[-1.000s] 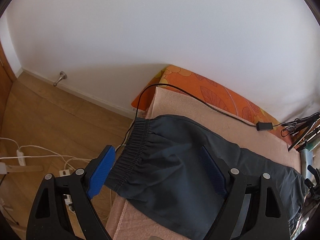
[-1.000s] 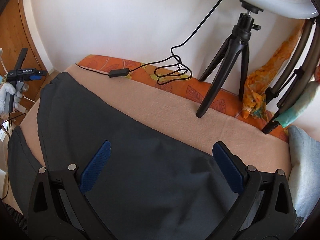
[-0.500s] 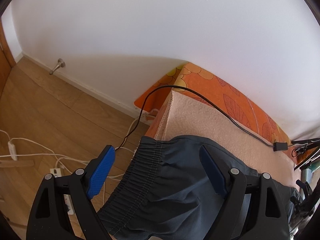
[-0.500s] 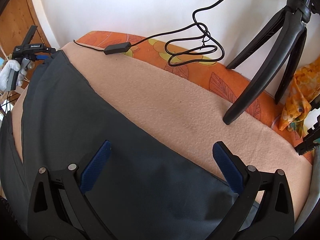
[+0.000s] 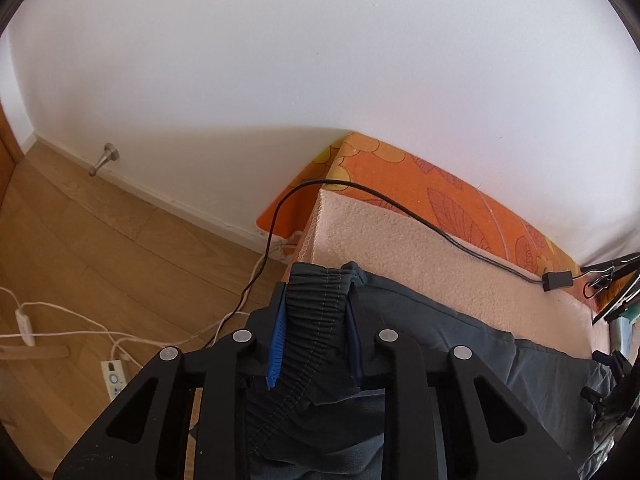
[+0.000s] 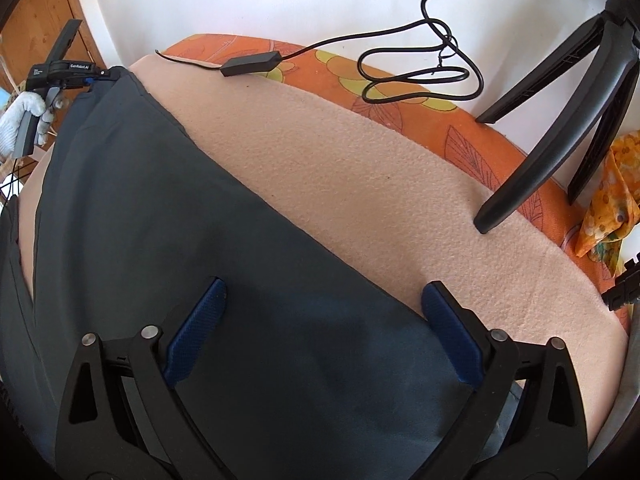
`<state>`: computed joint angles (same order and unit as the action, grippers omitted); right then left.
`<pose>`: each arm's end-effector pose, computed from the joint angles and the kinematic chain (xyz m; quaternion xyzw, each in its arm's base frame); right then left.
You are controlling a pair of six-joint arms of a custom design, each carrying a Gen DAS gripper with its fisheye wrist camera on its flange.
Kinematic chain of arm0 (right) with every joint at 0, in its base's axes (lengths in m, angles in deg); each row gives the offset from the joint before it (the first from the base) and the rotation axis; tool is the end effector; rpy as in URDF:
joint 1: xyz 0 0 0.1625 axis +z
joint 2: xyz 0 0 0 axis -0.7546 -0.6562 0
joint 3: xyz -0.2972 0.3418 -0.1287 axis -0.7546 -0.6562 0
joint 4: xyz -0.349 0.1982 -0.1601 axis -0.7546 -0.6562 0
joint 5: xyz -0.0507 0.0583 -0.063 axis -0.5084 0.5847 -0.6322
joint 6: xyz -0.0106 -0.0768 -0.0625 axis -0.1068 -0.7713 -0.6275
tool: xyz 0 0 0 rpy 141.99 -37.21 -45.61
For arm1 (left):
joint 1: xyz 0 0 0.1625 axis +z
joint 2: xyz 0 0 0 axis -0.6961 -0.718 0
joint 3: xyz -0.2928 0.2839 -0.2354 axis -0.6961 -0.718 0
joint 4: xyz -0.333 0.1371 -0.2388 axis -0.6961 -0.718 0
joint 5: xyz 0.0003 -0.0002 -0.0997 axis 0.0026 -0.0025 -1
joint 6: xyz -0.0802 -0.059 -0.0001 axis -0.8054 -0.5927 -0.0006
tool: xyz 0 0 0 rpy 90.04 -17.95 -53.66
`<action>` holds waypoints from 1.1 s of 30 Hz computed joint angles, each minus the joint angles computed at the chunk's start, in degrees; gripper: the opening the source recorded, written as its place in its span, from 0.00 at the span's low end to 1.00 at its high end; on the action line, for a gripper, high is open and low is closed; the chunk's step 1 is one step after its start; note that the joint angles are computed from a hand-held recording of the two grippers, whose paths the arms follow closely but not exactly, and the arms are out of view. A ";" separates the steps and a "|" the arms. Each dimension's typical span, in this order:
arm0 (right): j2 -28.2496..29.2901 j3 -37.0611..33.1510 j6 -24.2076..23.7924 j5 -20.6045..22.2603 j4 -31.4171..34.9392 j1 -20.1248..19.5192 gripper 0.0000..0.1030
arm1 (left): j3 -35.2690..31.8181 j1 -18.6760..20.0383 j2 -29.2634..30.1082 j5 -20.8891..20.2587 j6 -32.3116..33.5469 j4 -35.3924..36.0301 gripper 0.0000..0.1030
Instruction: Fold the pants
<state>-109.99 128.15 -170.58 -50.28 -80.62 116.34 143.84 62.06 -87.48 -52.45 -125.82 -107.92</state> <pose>-0.0560 -0.4161 0.3128 0.4734 -0.8491 0.0215 0.2334 -0.1983 -0.2810 0.0336 -0.1418 0.8636 -0.3773 0.3029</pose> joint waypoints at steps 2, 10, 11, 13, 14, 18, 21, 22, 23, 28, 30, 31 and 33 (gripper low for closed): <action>-0.46 0.42 -0.27 -0.17 0.92 0.48 0.75 | -0.44 -1.01 -0.07 0.95 0.75 1.65 0.22; 0.36 2.59 0.82 -2.74 -4.85 3.04 0.05 | -1.50 -4.97 -3.76 2.48 -1.33 10.50 0.21; 0.07 3.08 0.53 -2.64 -5.68 3.03 0.04 | -1.27 -5.64 -4.39 2.64 -1.72 11.08 0.21; -1.44 3.48 0.60 -1.30 -4.77 2.64 0.04 | -1.33 -6.97 -5.48 2.59 -3.08 13.31 0.20; -2.48 3.61 0.57 -0.61 -4.00 2.48 0.03 | -1.43 -7.67 -6.07 2.56 -3.93 14.61 0.20; -7.85 4.13 -0.01 2.18 -0.48 2.09 0.03 | -1.43 -11.87 -7.93 2.53 -8.24 18.85 0.19; -13.46 3.88 -0.75 4.36 4.80 1.66 0.03 | -1.96 -15.10 -9.34 1.71 -11.14 22.86 0.19; -15.64 3.67 -1.01 5.28 7.16 1.44 0.02 | -2.12 -16.30 -9.81 1.40 -12.18 24.18 0.19; -17.80 3.59 -1.35 6.26 9.03 1.15 0.02 | -2.32 -17.67 -10.29 1.02 -13.75 25.95 0.19; -29.18 2.39 -3.61 11.79 21.83 -1.59 0.02 | -2.32 -25.34 -12.21 -1.79 -21.02 32.02 0.19; -34.44 1.91 -6.31 14.27 28.06 -4.59 0.02 | -2.31 -28.66 -12.25 -3.43 -23.71 33.78 0.19; -36.69 1.75 -8.09 15.32 30.72 -6.34 0.02 | -2.28 -30.53 -12.00 -4.24 -25.13 34.45 0.19; -41.26 1.35 -12.37 17.55 36.53 -10.80 0.02 | -2.04 -34.42 -11.08 -5.77 -27.81 34.91 0.19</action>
